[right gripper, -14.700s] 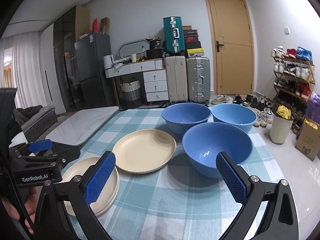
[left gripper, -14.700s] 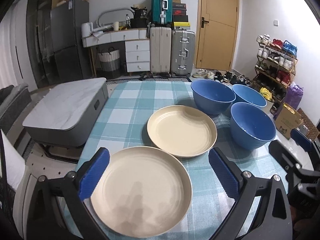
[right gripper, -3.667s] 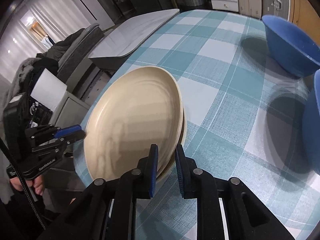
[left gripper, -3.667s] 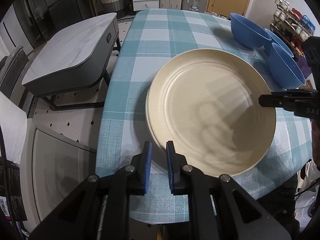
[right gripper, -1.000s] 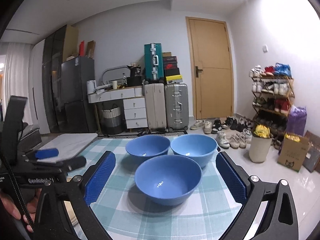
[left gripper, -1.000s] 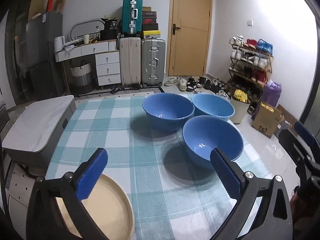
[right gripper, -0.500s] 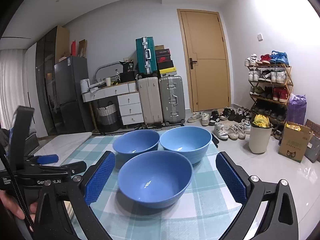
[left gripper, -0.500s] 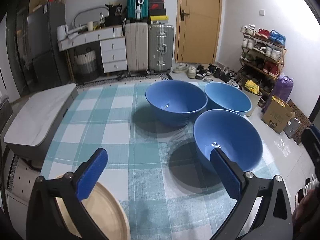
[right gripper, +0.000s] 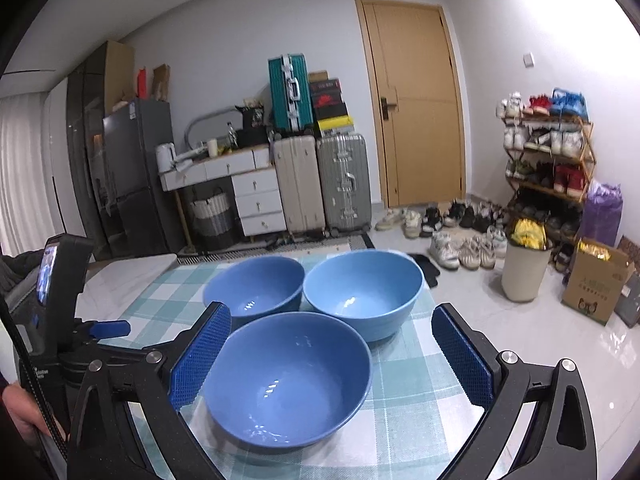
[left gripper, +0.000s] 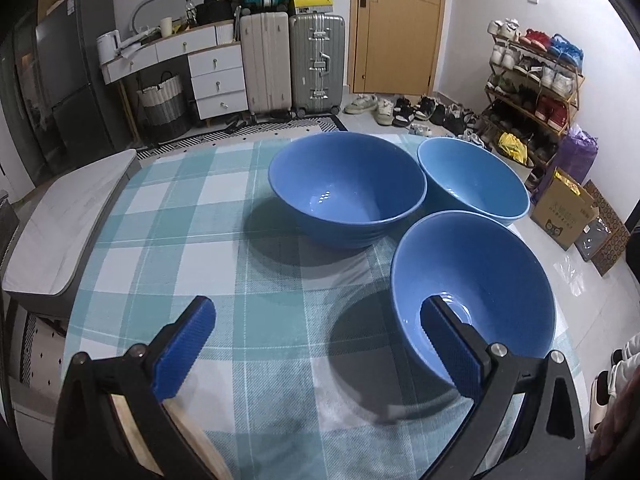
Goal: Organize plates and bowls
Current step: 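Move both tools toward the nearest blue bowl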
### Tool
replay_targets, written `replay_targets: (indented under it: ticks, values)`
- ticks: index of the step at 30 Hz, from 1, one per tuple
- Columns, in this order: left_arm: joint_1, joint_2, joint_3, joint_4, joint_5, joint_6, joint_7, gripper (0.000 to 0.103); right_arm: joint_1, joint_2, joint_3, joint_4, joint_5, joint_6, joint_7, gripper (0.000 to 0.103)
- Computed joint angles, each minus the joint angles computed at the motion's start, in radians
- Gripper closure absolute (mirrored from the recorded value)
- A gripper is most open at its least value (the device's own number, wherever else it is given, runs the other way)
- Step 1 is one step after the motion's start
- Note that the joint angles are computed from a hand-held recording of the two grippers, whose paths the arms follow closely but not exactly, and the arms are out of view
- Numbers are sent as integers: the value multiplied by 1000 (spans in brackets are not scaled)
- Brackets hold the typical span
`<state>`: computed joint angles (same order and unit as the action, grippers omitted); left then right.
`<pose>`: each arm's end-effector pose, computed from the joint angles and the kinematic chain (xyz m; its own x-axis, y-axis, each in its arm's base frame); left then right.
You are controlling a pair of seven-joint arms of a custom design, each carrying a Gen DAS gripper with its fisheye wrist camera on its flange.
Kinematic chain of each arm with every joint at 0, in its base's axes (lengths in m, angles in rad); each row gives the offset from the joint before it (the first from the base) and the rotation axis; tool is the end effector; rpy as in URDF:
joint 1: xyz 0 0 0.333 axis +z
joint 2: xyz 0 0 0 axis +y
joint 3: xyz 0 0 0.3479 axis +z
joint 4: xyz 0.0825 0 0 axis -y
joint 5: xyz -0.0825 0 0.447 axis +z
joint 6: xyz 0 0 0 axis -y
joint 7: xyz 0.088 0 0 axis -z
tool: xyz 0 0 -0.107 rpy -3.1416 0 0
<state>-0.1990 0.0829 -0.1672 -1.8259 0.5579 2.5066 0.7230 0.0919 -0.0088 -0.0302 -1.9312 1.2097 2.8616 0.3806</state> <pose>0.6464 -0.2483 0.5633 0.1271 -0.9917 0.0179 -0.7379 -0.1066 -0.6665 0.6555 -0.0111 0.5796 0.2889 -0.9499 -0.1189 -0.4385 -0.0209 -0.8985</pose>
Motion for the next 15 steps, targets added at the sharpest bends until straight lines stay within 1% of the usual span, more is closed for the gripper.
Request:
replay_targets:
  ticks: [4,6,8,10,11,13,15]
  values:
    - [-7,45,0,57,-17,-44,29,0,-22,72,-6,79,-213,-93,212,1]
    - [-10,76,1,97,-50,-79,56,0,-31,105,0,109,-311,-105,301,1]
    - [-13,103,4,131,-83,-110,77,0,-41,146,2,152,-428,-142,414,1]
    - [-14,124,6,154,-121,-123,108,0,-54,204,-1,223,-541,-225,537,1]
    - [-17,132,9,163,-127,-129,113,0,-64,239,0,266,-580,-280,583,1]
    - [-22,152,11,189,-145,-151,136,0,-87,283,13,318,-618,-352,630,1]
    - [-23,163,11,202,-170,-159,160,0,-105,304,29,330,-631,-361,658,1]
